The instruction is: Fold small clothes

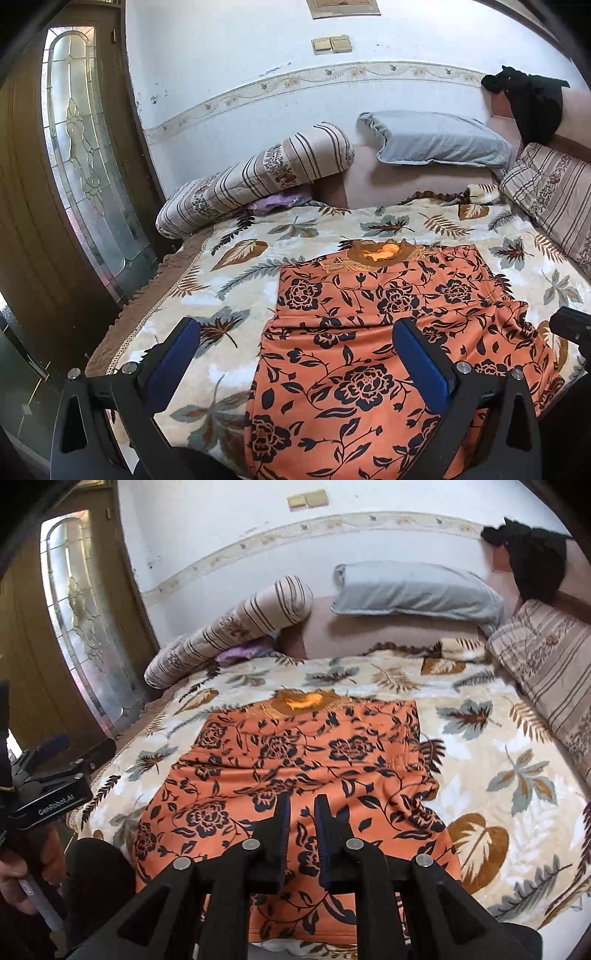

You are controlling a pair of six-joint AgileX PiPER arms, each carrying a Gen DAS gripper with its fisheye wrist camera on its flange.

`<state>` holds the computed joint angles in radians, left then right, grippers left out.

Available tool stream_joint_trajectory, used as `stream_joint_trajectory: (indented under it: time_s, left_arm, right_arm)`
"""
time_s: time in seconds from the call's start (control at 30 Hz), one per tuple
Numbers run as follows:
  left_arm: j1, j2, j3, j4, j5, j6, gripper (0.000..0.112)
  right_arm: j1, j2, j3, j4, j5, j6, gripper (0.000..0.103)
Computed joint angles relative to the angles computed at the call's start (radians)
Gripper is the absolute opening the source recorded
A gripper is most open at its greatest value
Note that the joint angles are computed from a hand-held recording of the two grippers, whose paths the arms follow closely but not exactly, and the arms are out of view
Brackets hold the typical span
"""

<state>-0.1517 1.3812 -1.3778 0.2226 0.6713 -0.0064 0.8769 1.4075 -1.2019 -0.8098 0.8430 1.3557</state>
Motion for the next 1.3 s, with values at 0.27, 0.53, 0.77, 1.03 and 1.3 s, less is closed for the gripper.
stream_joint_trajectory:
  time_s: [0.27, 0.53, 0.77, 1.03, 1.3]
  left_arm:
    - [0.029, -0.037, 0.012, -0.052, 0.011, 0.034, 0.103]
    - [0.069, -0.038, 0.032, -0.085, 0.027, 0.058, 0.103]
    - [0.098, -0.031, 0.047, -0.096, 0.022, 0.061, 0.103]
    - [0.119, 0.059, 0.069, -0.142, 0.034, 0.132, 0.103]
    - [0.148, 0.171, 0.105, -0.062, 0.018, 0.070, 0.103]
  right_arm:
    - [0.086, 0.005, -0.039, -0.090, 0.050, 0.071, 0.032]
    - [0.154, 0.013, -0.008, -0.264, 0.117, 0.255, 0.093]
    - [0.148, 0.039, -0.028, -0.238, 0.130, 0.214, 0.093]
    - [0.040, 0.058, 0.032, -0.119, 0.031, 0.184, 0.093]
    - [-0.173, 0.039, 0.200, 0.081, -0.205, 0.176, 0.091]
